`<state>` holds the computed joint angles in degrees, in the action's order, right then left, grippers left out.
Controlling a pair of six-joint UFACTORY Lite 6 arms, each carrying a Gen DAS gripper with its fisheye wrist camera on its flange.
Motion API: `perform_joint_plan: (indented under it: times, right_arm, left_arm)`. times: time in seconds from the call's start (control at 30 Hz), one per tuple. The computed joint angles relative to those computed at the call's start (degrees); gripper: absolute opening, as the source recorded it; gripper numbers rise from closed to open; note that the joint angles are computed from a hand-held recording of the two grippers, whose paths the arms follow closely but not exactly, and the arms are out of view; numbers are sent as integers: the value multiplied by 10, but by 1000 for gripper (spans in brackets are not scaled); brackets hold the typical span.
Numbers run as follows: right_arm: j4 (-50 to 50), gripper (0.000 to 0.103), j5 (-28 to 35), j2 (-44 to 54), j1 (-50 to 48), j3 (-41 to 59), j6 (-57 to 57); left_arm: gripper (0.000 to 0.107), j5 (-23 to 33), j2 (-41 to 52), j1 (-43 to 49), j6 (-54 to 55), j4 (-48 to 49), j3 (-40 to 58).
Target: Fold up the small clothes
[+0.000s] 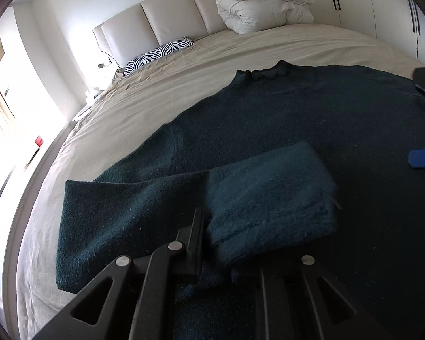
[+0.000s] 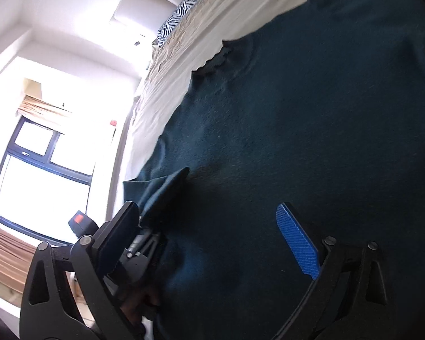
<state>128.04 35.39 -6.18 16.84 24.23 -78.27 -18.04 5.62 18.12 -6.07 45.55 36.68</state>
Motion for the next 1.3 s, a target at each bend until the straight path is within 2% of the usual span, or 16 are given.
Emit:
perform_joint_plan:
  times: [0.07, 0.13, 0.3, 0.33, 0.4, 0.5, 0.53, 0.6, 0.63, 0.67, 0.73, 0.87, 0.97, 1.1, 1.17, 1.3]
  right_arm:
    - [-32, 82, 61, 120, -14, 83, 50]
    - [-63, 80, 93, 220, -7, 172, 75]
    - [-117, 80, 102, 333, 7, 312, 161]
    - [-139, 77, 100, 348, 8, 338, 186]
    - [-174, 51, 103, 372, 18, 378, 222]
    - [-267, 35, 109, 425, 36, 468, 300]
    - [-283, 34, 110, 437, 40, 486, 315]
    - [-295, 24, 107, 448, 38, 506, 329]
    - [-295, 19, 108, 446, 32, 506, 329]
    - [-303, 10, 107, 443, 24, 510, 334]
    - [-320, 7, 87, 414, 14, 491, 327]
    - [-435, 7, 48, 354, -30, 510, 381]
    - [-521, 7, 42, 328, -91, 535, 431]
    - [-673, 7, 48, 332, -170, 610, 524]
    - [-711, 7, 45, 340, -199, 625, 534]
    - [-769, 7, 71, 379, -252, 681, 559]
  left_arm:
    - [17, -8, -43, -9, 57, -52, -49]
    - [17, -15, -52, -10, 76, -77, -60]
    - [23, -26, -53, 27, -51, 48, -52]
    - [23, -28, -54, 30, -65, 60, -51]
    - [23, -31, -53, 37, -94, 86, -46]
    - [23, -37, -55, 52, -142, 128, -43]
    - [23, -38, -55, 56, -162, 148, -41]
    - [23, -38, -54, 64, -212, 196, -33]
    - [30, -39, -56, 69, -239, 224, -31]
    - [35, -41, -62, 77, -272, 256, -30]
    - [53, -73, -77, 114, -376, 355, -24]
    - [56, -202, -69, 227, -569, 539, 38]
    - [56, -284, 11, 286, -696, 624, 151]
    - [56, -352, 139, 318, -846, 684, 323]
    - [54, -385, 198, 323, -913, 703, 402]
    - [54, -391, 250, 307, -966, 712, 482]
